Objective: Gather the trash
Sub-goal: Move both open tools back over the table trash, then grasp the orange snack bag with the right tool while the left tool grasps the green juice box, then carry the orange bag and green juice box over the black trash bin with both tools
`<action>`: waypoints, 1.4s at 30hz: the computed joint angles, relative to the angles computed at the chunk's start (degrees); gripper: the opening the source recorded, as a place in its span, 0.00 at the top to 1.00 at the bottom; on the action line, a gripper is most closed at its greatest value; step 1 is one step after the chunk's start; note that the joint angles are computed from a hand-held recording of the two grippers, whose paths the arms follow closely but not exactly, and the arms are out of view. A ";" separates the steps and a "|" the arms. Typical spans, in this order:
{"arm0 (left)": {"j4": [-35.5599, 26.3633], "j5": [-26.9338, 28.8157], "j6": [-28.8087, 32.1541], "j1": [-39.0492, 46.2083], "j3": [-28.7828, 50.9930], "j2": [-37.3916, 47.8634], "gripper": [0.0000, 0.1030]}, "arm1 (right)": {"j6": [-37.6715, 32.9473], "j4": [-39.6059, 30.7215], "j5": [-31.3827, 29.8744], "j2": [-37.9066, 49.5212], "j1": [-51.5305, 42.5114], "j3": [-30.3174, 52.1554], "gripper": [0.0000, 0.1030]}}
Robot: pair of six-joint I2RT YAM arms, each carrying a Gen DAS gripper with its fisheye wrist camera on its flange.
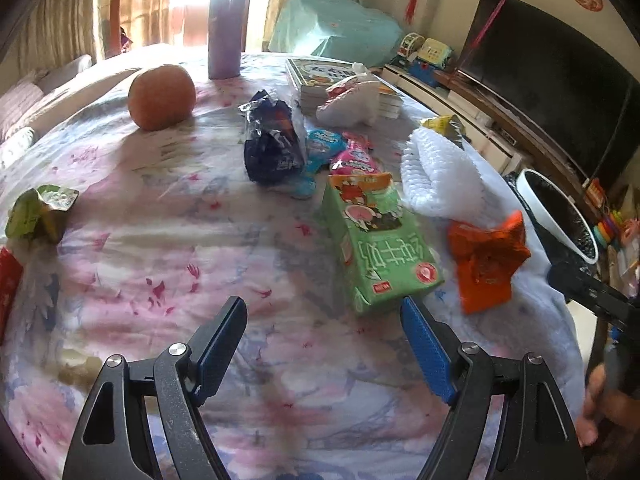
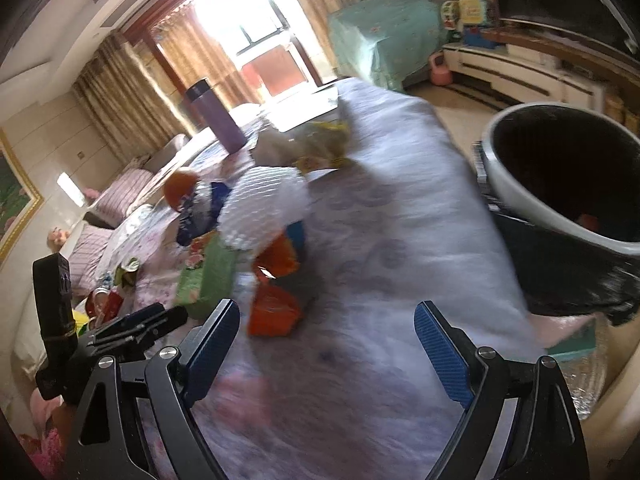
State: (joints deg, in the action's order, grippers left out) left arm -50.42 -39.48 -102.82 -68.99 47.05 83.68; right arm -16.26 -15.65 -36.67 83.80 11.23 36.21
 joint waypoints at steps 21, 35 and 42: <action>12.08 0.93 15.93 9.21 0.00 2.16 0.23 | 0.83 1.81 0.80 10.50 6.35 5.45 0.76; 14.56 0.10 16.34 11.72 1.03 6.10 0.44 | -4.39 -3.43 -2.46 5.44 -2.03 3.67 0.89; 15.26 -0.99 15.42 5.99 2.25 6.66 0.47 | -7.77 -7.02 -4.21 2.69 -6.63 3.55 0.89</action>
State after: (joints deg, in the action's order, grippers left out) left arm -35.16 -40.47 -87.40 -63.00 49.30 90.34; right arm -24.02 -22.67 -40.88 86.48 4.59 39.76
